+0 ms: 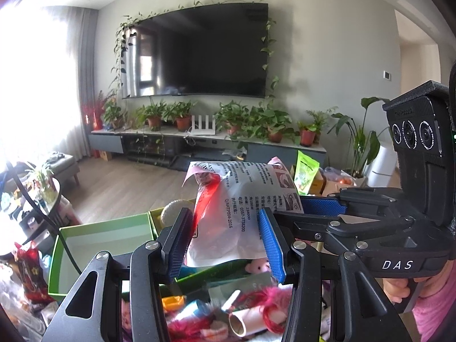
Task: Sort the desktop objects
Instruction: 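Lift the white printed bag with both grippers and carry it over the green box, then lower the white printed bag into the green box and open both grippers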
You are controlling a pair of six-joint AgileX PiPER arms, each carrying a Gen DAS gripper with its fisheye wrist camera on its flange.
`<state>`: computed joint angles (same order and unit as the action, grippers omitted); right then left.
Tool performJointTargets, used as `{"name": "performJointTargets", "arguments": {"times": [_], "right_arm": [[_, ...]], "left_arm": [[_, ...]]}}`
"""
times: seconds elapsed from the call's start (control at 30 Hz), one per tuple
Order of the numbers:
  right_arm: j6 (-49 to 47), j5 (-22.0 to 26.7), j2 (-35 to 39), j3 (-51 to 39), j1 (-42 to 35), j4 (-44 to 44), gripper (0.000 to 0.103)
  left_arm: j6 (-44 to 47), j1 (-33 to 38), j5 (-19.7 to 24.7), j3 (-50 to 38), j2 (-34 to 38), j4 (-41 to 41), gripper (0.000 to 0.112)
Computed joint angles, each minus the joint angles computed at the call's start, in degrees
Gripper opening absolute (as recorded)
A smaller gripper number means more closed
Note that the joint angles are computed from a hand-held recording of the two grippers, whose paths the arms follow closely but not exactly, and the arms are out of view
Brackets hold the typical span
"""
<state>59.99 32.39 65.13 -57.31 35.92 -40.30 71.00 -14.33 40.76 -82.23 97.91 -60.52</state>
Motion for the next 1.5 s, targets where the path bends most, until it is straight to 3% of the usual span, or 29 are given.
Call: {"name": "performJointTargets", "arguments": {"times": [0.23,0.5,0.73,0.87,1.17,1.3,1.5], "right_arm": [[-11.41,-4.92,2.44,-1.48,-7.09,9.74,0.033],[-24.04,-8.41,5.39,-3.29,-13.1,20.7,0.033],[-41.09,-10.78,8.11,-4.76,-18.87,36.44,0.033],[-52.39,-10.73,10.8,-6.73,-22.29,46.67,0.033],[-72.65,-8.83,18.2,-10.84,-29.16,65.63,0.033],[-81.97,-8.43,21.41,-12.14,-31.34,73.98,0.033],[-89.8,-6.39,26.12,-14.99,-33.59,81.07,0.033]], "left_arm": [[-7.27,-0.44,2.55,-9.54,6.55,4.83,0.049],[-11.13,-2.15,1.32,-15.66,11.3,8.19,0.049],[-14.29,-3.8,0.06,-20.46,14.98,11.57,0.049],[-17.93,-4.84,-0.29,-24.88,18.27,14.9,0.049],[-27.49,-5.65,4.14,-39.42,28.95,21.92,0.049],[-29.69,-6.3,3.45,-42.31,31.55,24.35,0.049],[-34.64,-6.55,6.32,-51.12,37.61,28.66,0.049]]}}
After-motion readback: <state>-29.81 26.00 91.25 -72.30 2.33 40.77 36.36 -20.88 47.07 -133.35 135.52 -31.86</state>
